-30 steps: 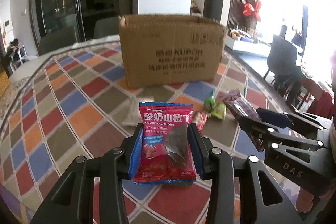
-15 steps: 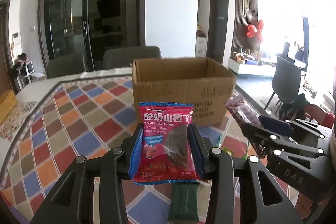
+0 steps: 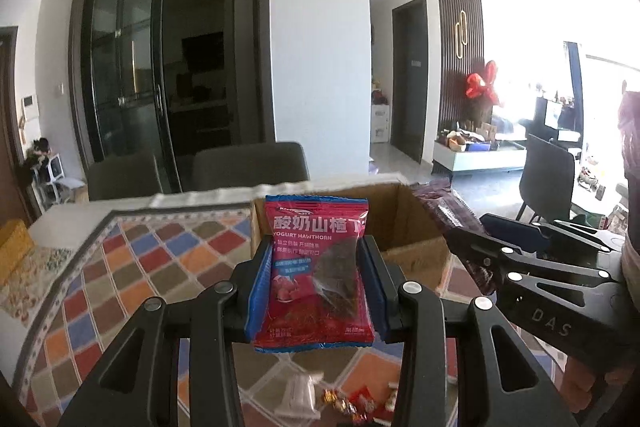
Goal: Organize snacks
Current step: 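Lift both held snacks and carry them over the box, then open both tools to drop the snacks into the box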
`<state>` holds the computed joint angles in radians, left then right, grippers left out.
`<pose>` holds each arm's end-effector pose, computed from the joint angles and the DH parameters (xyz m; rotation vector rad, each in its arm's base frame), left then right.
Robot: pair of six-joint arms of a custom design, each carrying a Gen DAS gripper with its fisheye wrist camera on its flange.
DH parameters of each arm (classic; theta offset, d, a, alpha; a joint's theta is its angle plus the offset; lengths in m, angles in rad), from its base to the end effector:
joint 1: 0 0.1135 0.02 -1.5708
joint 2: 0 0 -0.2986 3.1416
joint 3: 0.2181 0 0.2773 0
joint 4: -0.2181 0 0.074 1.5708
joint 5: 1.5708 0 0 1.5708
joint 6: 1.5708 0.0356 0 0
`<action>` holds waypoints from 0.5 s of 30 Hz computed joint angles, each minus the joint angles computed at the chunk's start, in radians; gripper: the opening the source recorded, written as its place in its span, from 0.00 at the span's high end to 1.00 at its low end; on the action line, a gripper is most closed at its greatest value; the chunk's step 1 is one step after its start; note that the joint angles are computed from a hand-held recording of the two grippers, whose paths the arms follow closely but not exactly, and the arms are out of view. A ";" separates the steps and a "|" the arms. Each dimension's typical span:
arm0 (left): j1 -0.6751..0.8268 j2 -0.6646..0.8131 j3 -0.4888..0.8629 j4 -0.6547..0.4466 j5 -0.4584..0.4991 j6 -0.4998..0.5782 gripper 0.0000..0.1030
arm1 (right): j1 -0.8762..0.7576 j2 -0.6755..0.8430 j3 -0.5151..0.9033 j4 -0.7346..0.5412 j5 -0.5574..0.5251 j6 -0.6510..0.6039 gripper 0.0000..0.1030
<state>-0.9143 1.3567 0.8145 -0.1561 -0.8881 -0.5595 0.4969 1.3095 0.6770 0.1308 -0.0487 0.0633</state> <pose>0.2009 -0.2155 0.2550 -0.0812 1.9876 0.0758 0.2565 0.1411 0.2376 -0.4802 2.0398 0.3920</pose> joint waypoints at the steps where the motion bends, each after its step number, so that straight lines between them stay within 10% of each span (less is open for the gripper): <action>1: 0.016 0.000 0.009 0.003 0.014 0.016 0.60 | -0.003 0.014 0.023 -0.009 -0.007 0.002 0.65; 15: 0.219 0.044 0.142 0.032 0.227 0.206 0.60 | -0.034 0.216 0.279 -0.077 -0.044 0.004 0.64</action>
